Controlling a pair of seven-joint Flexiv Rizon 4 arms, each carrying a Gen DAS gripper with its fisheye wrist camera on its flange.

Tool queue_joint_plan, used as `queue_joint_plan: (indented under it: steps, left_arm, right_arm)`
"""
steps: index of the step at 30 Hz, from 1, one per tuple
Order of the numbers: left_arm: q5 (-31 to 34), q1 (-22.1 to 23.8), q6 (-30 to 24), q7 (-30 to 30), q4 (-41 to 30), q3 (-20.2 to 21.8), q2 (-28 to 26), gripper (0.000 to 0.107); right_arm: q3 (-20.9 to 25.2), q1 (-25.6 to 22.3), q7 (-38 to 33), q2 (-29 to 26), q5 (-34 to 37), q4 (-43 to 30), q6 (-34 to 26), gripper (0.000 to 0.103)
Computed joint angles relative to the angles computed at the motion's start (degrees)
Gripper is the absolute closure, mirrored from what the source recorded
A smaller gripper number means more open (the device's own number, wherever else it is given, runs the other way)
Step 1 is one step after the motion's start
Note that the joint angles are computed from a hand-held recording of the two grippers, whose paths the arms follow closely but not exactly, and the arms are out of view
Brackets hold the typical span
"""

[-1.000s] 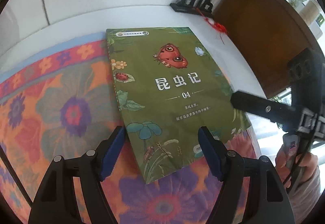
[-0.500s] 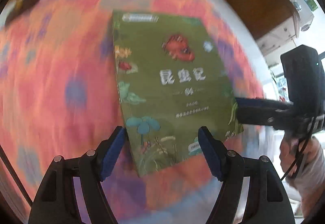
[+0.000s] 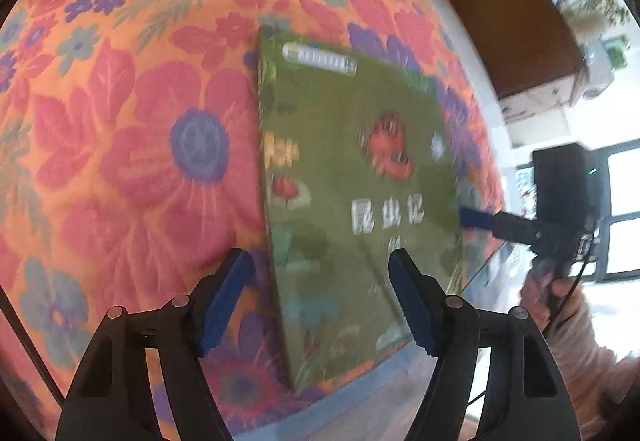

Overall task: Organize books
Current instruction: 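Carry the green book upright toward the stack beside the globe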

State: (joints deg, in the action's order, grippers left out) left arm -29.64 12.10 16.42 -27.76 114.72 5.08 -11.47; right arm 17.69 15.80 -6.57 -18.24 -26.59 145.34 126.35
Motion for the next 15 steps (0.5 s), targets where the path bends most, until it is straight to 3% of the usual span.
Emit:
queue_joint_plan:
  steps: [2, 6, 8, 9, 12, 14, 15]
  left_arm:
    - [-1.00, 0.05, -0.42, 0.21, -0.56, -0.38, -0.78, 0.042]
    - [-1.17, -1.03, 1.82, 0.69, -0.26, -1.07, -0.87, 0.046]
    - [0.42, -1.98, 4.49, -0.14, 0.50, -0.90, -0.06, 0.059]
    - [1.88, -2.28, 6.31, -0.91, 0.85, -0.50, 0.48, 0.073]
    - [2.24, -2.46, 8.01, -3.86, 1.19, -0.35, 0.66, 0.078]
    - [1.97, -2.30, 8.64, -4.02, 1.67, -0.31, 0.97, 0.078]
    - [2.15, -2.06, 8.89, -3.65, 1.84, -0.09, 1.30, 0.080]
  right_arm:
    - [0.05, -1.26, 0.39, -0.71, -1.62, -0.15, 1.25, 0.029]
    - [0.11, -4.89, 3.02, -0.46, -8.64, -0.86, -1.66, 0.050]
    - [0.12, -5.45, 3.75, -1.20, -8.80, -0.84, -0.33, 0.052]
    - [0.13, -5.83, 4.36, -1.15, -9.43, -0.73, -0.45, 0.056]
    - [-0.16, -5.52, 5.07, 0.23, -10.40, -0.89, -3.46, 0.061]
    - [-0.06, -5.30, 5.70, 1.92, -11.10, -1.36, -7.79, 0.070]
    - [0.86, -6.96, 7.82, 3.36, -14.28, -1.82, -12.29, 0.087]
